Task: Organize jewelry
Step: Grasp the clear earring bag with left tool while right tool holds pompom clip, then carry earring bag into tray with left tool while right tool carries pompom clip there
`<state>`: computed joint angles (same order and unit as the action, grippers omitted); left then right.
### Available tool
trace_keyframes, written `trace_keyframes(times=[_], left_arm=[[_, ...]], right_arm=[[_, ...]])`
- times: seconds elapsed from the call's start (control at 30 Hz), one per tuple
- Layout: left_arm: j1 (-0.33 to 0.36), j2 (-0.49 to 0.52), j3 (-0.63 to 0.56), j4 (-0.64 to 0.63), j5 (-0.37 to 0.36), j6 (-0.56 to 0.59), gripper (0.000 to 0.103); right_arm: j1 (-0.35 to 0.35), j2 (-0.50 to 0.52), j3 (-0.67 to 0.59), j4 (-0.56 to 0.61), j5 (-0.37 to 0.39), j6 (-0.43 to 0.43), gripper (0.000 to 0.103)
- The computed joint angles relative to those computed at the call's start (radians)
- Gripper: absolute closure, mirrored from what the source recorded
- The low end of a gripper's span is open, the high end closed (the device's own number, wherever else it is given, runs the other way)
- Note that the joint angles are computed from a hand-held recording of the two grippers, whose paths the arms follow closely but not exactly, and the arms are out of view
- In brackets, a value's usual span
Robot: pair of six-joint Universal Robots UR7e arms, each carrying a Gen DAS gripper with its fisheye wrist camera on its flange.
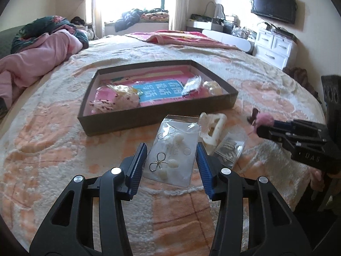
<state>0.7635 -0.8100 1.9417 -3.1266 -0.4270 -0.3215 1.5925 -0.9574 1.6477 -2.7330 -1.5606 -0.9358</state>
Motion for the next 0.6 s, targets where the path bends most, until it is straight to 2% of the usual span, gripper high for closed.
trace_keyframes(times=[0.37, 0.6], left_arm=[[0.006, -0.030, 0.016, -0.041, 0.041, -0.015, 0.065], [0.022, -0.045, 0.007, -0.039, 0.043, -0.033, 0.065]], right_arm=[[0.041, 0.028, -0.011, 0.008, 0.004, -0.010, 0.072], [0.066, 0.050, -0.028, 0.012, 0.018, -0.012, 0.072]])
